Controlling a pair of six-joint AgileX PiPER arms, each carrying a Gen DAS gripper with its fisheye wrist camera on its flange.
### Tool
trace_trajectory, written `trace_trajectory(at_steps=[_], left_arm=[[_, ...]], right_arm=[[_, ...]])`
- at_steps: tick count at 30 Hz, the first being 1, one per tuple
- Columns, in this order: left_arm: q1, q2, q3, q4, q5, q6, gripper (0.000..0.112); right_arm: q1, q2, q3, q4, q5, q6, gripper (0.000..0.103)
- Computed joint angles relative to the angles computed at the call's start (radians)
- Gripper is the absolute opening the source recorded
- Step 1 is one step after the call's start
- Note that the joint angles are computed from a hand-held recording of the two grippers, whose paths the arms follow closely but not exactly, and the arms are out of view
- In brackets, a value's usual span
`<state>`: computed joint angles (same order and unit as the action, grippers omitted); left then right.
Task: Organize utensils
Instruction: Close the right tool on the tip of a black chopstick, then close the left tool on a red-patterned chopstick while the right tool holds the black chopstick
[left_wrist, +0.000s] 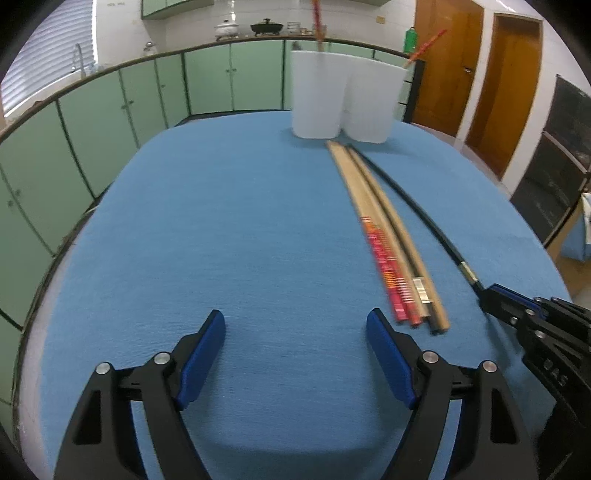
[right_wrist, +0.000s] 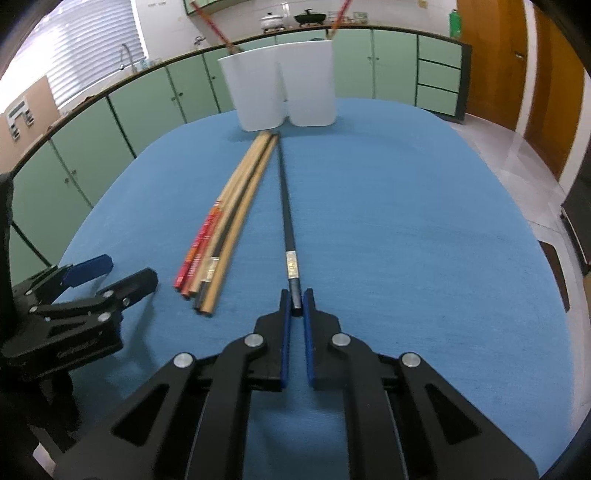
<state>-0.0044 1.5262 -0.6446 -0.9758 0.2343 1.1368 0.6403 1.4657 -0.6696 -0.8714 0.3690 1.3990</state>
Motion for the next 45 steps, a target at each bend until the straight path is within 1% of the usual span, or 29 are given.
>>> trace_trajectory(at_steps=[2,4,6,8,12,16,17,20,22,25,26,29,31,32,35,37,39,40,41,45], left_arm=[[-0.028,-0.003,0.0,0.003,0.004,-0.014,0.078],[-0.067,0.0,-0.002,0.054,-0.022,-0.076,0.078],[-0.085,0.007,-0.006,0.05,-0.029,-0.08,0.078],[-0.111,0.016,-0.011,0.134,-0.055,-0.176,0.078],[-0.116,0.015,-0.01,0.186,-0.065,-0.231,0.078],[-0.099,-0.001,0.013,0.165,-0.073,-0.201,0.079],[-0.095,-0.005,0.016,0.179,-0.076,-0.22,0.079],[-0.086,-0.016,0.026,0.288,-0.093,-0.336,0.079],[-0.077,-0.026,0.032,0.31,-0.09,-0.361,0.078],[-0.063,-0.035,0.037,0.163,-0.076,-0.214,0.078],[-0.064,-0.034,0.035,0.154,-0.075,-0.205,0.078],[-0.078,-0.022,0.027,0.175,-0.076,-0.222,0.077],[-0.091,-0.011,0.021,0.251,-0.086,-0.301,0.074],[-0.089,-0.01,0.022,0.257,-0.088,-0.306,0.073],[-0.075,-0.01,0.024,0.145,-0.079,-0.197,0.066],[-0.06,-0.009,0.023,0.07,-0.069,-0.132,0.057],[-0.038,-0.007,0.02,-0.022,-0.05,-0.045,0.054],[-0.017,-0.006,0.02,-0.093,-0.026,0.026,0.053],[-0.001,-0.006,0.021,-0.132,-0.009,0.067,0.053],[0.002,-0.004,0.023,-0.153,-0.014,0.087,0.053]], right_arm=[[-0.017,-0.013,0.013,-0.003,0.004,-0.003,0.006],[-0.022,-0.022,0.025,-0.018,0.008,0.01,0.006],[-0.03,-0.029,0.036,-0.023,0.002,0.013,0.006],[-0.038,-0.035,0.045,-0.022,-0.008,0.01,0.006],[-0.044,-0.037,0.049,-0.018,-0.016,0.003,0.007],[-0.056,-0.044,0.056,-0.002,-0.03,-0.018,0.007],[-0.055,-0.047,0.058,0.0,-0.029,-0.018,0.007],[-0.052,-0.048,0.057,0.003,-0.024,-0.022,0.008],[-0.055,-0.048,0.057,0.007,-0.028,-0.03,0.009],[-0.066,-0.05,0.058,0.028,-0.043,-0.058,0.011],[-0.065,-0.05,0.058,0.032,-0.041,-0.068,0.011],[-0.068,-0.049,0.056,0.041,-0.044,-0.091,0.012],[-0.081,-0.048,0.058,0.066,-0.062,-0.125,0.013],[-0.082,-0.047,0.056,0.076,-0.066,-0.137,0.013],[-0.104,-0.046,0.057,0.126,-0.093,-0.214,0.015],[-0.117,-0.048,0.058,0.166,-0.108,-0.268,0.016],[-0.123,-0.053,0.06,0.206,-0.115,-0.323,0.017],[-0.129,-0.055,0.062,0.229,-0.12,-0.354,0.017],[-0.135,-0.058,0.063,0.253,-0.125,-0.385,0.017],[-0.135,-0.062,0.068,0.248,-0.125,-0.384,0.018]])
